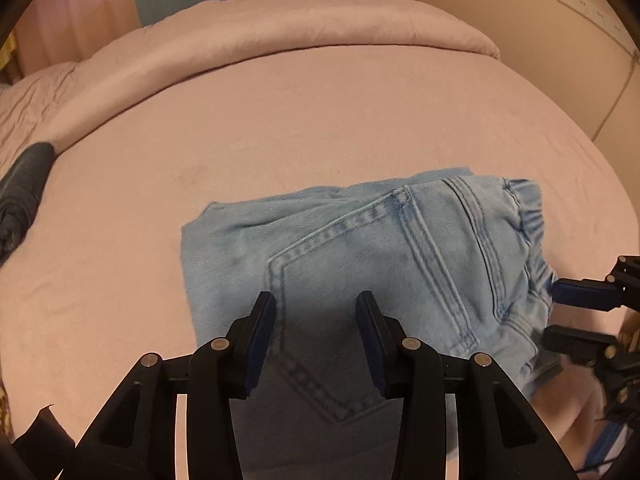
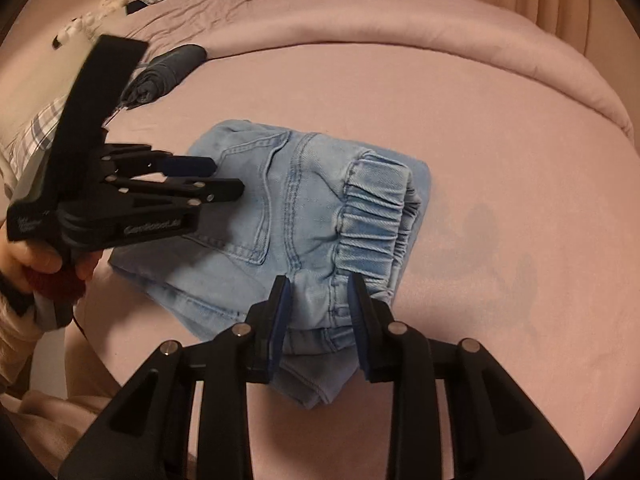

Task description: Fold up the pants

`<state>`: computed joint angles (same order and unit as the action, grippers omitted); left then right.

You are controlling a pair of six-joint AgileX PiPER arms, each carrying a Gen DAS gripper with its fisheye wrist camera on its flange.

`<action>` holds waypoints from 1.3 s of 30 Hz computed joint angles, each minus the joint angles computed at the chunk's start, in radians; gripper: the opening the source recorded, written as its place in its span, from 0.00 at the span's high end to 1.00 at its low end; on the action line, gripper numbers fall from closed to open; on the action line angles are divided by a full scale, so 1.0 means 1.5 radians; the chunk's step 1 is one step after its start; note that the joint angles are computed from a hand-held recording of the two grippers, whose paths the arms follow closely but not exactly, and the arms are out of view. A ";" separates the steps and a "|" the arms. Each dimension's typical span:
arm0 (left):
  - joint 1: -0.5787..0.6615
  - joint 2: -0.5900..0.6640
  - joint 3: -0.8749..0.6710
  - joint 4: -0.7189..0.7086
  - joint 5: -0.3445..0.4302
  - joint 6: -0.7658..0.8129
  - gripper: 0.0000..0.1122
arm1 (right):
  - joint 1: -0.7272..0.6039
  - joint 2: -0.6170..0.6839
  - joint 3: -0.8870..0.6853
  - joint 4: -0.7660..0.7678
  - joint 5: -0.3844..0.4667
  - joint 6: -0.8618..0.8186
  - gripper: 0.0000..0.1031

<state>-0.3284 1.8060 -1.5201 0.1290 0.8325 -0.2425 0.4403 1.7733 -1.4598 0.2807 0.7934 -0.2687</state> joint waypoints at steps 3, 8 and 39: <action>0.025 -0.028 0.026 -0.026 -0.009 0.004 0.61 | -0.061 -0.018 0.007 0.127 0.043 -0.074 0.65; 0.117 -0.085 0.095 -0.172 -0.022 0.056 0.35 | -0.184 0.015 0.032 0.331 0.079 -0.081 0.34; 0.174 -0.066 0.170 -0.417 -0.065 0.181 0.62 | -0.093 0.119 -0.062 0.191 0.035 0.013 0.41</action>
<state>-0.0677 1.7076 -1.2654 -0.4973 0.7348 0.0291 0.3002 1.9511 -1.5524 0.5678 0.8459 -0.2494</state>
